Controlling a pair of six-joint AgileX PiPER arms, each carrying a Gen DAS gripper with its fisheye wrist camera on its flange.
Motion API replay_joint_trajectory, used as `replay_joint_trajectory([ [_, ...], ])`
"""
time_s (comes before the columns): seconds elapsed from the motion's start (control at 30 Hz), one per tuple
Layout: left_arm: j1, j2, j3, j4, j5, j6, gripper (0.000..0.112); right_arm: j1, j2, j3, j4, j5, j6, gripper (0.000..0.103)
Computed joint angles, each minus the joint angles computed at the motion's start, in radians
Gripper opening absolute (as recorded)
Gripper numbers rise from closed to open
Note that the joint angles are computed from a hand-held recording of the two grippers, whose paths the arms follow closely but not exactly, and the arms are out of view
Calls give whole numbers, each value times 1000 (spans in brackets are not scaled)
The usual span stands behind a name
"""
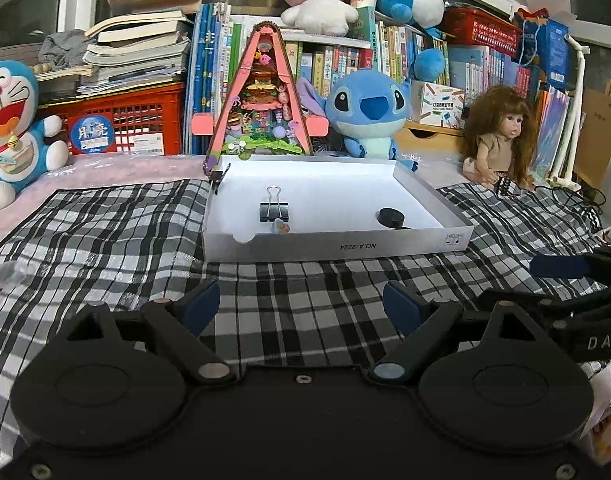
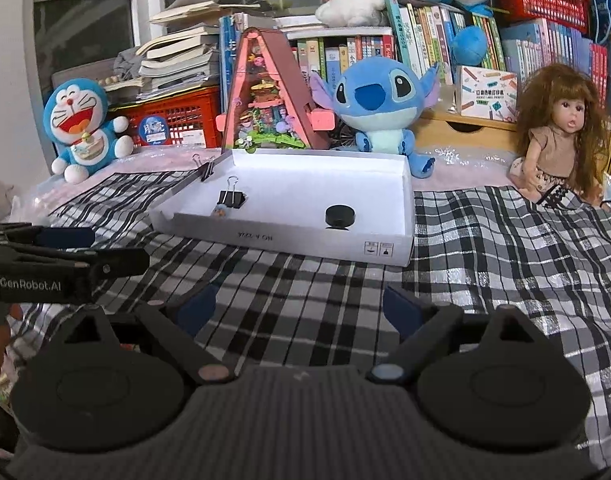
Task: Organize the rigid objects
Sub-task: 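Withdraw both tools from the box toward the clear lid and orange pieces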
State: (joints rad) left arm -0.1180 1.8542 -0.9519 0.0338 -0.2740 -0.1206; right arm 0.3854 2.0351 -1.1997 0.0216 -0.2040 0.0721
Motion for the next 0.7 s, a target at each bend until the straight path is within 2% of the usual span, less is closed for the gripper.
replay_joint_trajectory([
  [0.2,-9,-21,83,-34,-71,42,88,37,-18,83,174,-87,-182,100],
  [0.33,-9,-22,116,-18,-100,31,89,57,-22,129,229,-146,-240,101],
  [0.7,-8,-36,216,-63,-205,72,90,67,-37,223,190,-240,-163,103],
])
